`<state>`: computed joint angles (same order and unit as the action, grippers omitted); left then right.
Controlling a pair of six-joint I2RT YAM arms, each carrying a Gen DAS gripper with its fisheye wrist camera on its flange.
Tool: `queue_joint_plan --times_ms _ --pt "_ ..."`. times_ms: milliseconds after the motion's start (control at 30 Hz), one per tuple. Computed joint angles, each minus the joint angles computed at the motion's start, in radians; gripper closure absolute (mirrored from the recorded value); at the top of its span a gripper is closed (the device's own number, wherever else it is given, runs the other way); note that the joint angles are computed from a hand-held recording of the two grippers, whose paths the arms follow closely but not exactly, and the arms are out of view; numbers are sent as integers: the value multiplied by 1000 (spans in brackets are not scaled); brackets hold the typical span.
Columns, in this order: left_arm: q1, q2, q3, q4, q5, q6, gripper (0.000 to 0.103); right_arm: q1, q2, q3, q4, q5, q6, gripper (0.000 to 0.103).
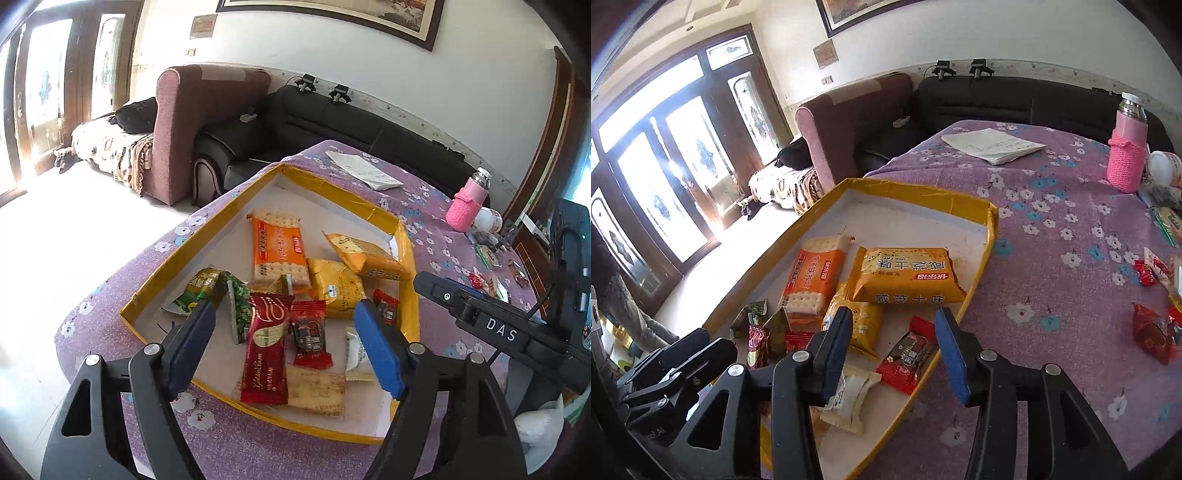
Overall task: Organize snacks
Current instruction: 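Move both tools from the tray back to the remaining candies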
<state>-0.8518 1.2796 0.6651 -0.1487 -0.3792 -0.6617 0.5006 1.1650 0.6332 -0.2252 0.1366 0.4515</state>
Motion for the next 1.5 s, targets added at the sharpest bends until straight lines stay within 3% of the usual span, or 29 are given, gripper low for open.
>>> queue_joint_plan --times_ms 233,433,600,700,867,967,1033,1167,1500 --pt "-127 36 87 -132 -77 -70 25 -53 -237 -120 -96 -29 7 51" --pt "-265 97 190 -253 -208 -107 25 -197 -476 -204 -230 -109 -34 48" --pt "-353 145 263 -310 -271 -115 25 -510 -655 -241 -372 -298 -167 48" --pt "-391 179 301 -322 -284 -112 25 -814 -702 -244 -454 -499 -314 47" --pt "-403 194 305 -242 -165 -81 25 -1339 -562 -222 -526 -797 -642 47" --pt "-383 196 264 -110 -17 -51 25 -1550 -395 -180 -509 -882 -775 45" --pt "-389 244 292 -97 10 -43 25 -1602 -303 -151 -472 -883 -796 45" --pt "-405 330 351 -80 52 -18 25 -1563 -164 -103 -367 -830 -758 45" --pt "-375 381 349 -6 139 11 25 -1152 138 3 -42 -660 -513 45"
